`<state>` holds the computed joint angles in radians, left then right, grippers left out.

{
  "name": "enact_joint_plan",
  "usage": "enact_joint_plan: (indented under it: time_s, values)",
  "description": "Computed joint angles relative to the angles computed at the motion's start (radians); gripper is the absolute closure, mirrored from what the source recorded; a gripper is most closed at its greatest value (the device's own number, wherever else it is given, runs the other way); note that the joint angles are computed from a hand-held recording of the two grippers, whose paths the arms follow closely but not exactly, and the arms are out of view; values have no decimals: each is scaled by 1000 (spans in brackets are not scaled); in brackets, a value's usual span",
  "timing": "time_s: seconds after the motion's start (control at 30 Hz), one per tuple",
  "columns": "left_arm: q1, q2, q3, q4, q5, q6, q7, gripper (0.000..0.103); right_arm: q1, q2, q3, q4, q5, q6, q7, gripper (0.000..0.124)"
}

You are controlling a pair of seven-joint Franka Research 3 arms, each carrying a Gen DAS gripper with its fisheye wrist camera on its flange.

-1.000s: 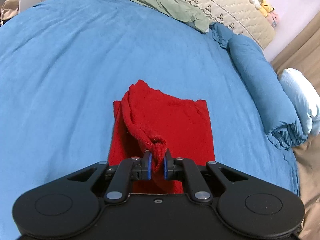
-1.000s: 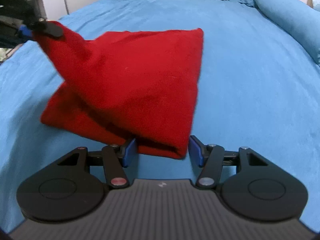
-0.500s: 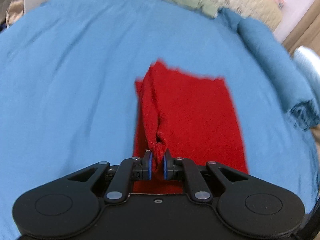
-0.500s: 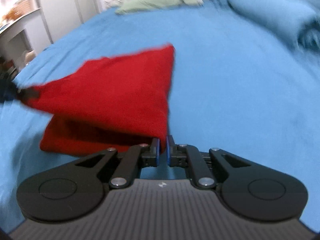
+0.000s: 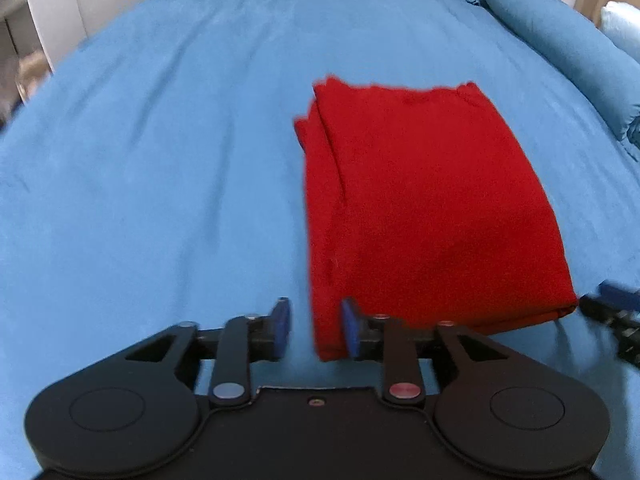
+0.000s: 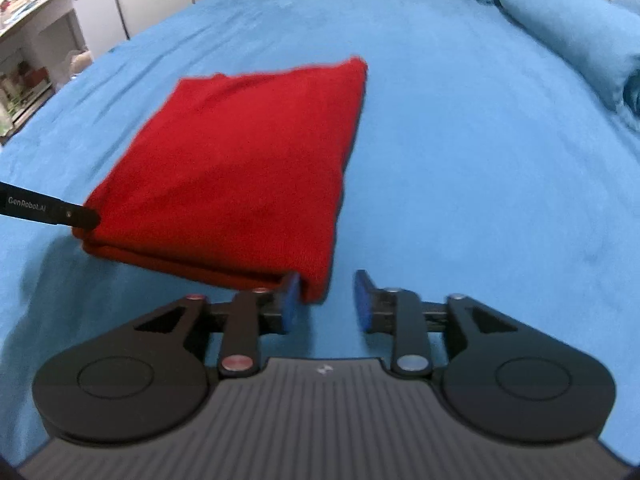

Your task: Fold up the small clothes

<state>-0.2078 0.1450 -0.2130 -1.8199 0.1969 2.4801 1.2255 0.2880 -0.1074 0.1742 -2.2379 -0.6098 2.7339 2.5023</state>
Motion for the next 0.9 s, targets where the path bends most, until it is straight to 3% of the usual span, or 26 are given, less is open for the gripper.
enact_joint_plan:
  time_s: [0.03,0.1,0.13,0.2,0.3,0.4,0.5,0.63,0.73,0.8,0.83,0.87,0.9]
  values:
    - [-1,-10,2,5,13,-1,2,47,0,-14,-8,5,17,4,-28,57]
    - [-2,-11,5,37,39,3,9,9,-4,-22,-23,33,68,19,-103,33]
    - [-3,0,8,69,58,7,11,0,-6,-20,-31,54,103,23,-150,24]
    - [11,50,-2,149,17,23,91,0,-19,-2,-38,107,143,22,-206,21]
    - [44,216,-35,385,-149,-114,241,0,-15,109,-65,265,293,-38,-353,21]
    - [41,374,-30,584,-193,-213,240,6,-17,234,-88,414,538,-112,-522,21]
    - [28,502,-25,756,-202,-313,239,13,-28,352,-96,532,711,-177,-609,21]
    - [35,562,-36,814,-252,-364,215,24,-24,423,-110,567,817,-186,-631,21]
    - [54,556,-51,773,-303,-332,198,28,-25,471,-113,607,864,-219,-645,22]
    - [63,554,-60,760,-329,-315,193,46,-23,490,-114,619,887,-226,-646,29]
    - [63,558,-62,765,-337,-317,188,48,-16,498,-119,626,884,-218,-642,33]
    - [56,561,-58,774,-331,-321,182,57,-13,506,-117,629,886,-204,-649,47]
    - [46,573,-54,800,-323,-333,177,65,-1,505,-125,635,867,-211,-640,52]
